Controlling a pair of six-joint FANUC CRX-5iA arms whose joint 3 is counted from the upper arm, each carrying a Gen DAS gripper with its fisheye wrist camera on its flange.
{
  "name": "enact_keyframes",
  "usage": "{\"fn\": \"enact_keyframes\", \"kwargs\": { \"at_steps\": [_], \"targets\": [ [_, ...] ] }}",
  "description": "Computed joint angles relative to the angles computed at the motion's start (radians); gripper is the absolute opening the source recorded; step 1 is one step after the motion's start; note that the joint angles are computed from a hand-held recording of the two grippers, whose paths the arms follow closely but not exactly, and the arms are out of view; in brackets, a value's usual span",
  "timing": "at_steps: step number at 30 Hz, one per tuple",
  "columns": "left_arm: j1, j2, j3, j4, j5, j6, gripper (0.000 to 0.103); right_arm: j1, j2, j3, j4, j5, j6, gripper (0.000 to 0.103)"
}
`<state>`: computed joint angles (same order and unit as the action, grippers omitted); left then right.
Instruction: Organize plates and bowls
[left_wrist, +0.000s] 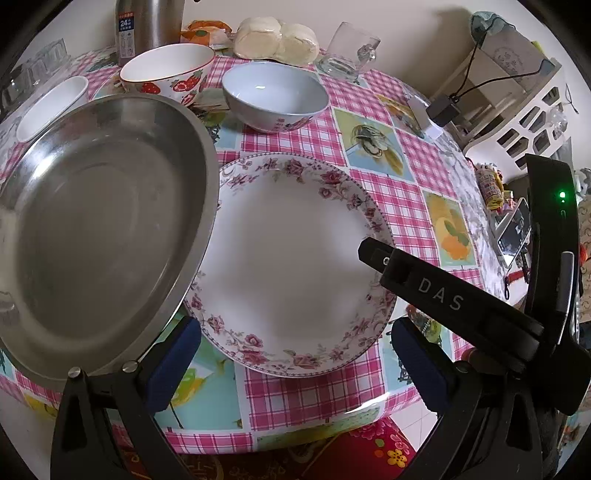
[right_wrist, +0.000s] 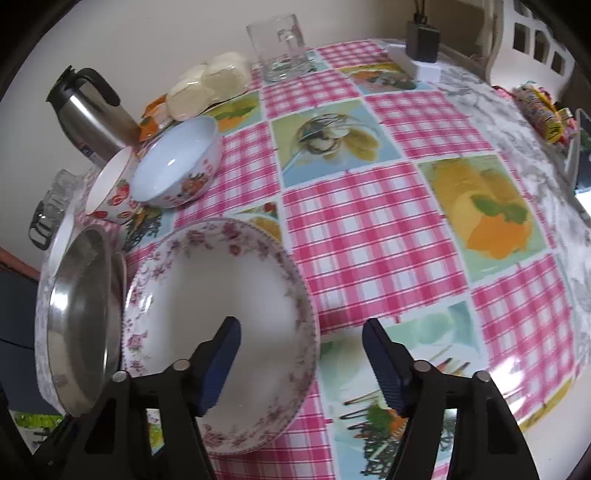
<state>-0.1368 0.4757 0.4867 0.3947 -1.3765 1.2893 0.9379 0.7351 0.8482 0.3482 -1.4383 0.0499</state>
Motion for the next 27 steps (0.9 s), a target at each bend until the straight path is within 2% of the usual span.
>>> {"fn": "enact_keyframes", "kwargs": {
  "at_steps": [2,4,8,10,11,13,19,24,27],
  "targets": [
    [0.001,0.002,0.002,-0.001,-0.004,0.007,0.103,-0.001,0.0,-0.002,-0.004,0.013,0.004,0.062],
    [0.002,0.004,0.003,-0.003,-0.007,0.014,0.103,-0.004,-0.005,-0.014,-0.01,0.029,0.003,0.052],
    [0.003,0.011,0.012,-0.019,-0.012,0.037,0.102,-0.014,-0.019,-0.046,-0.034,0.059,-0.005,0.044],
    [0.003,0.015,0.015,-0.025,-0.016,0.047,0.102,-0.019,-0.026,-0.062,-0.049,0.073,-0.006,0.035],
    [0.003,0.016,0.016,-0.028,-0.017,0.052,0.101,-0.022,-0.03,-0.073,-0.058,0.085,-0.007,0.034],
    [0.002,0.015,0.014,-0.031,-0.015,0.059,0.099,-0.023,-0.031,-0.078,-0.059,0.087,-0.007,0.024],
    [0.006,0.018,0.013,-0.026,-0.012,0.08,0.091,-0.021,-0.053,-0.114,-0.048,0.098,-0.034,0.023],
    [0.002,0.03,0.022,-0.043,-0.016,0.105,0.076,-0.019,-0.063,-0.126,-0.045,0.095,-0.044,0.023],
    [-0.003,0.031,0.024,-0.055,-0.012,0.115,0.072,-0.018,-0.069,-0.133,-0.042,0.087,-0.053,0.023]
  ]
}}
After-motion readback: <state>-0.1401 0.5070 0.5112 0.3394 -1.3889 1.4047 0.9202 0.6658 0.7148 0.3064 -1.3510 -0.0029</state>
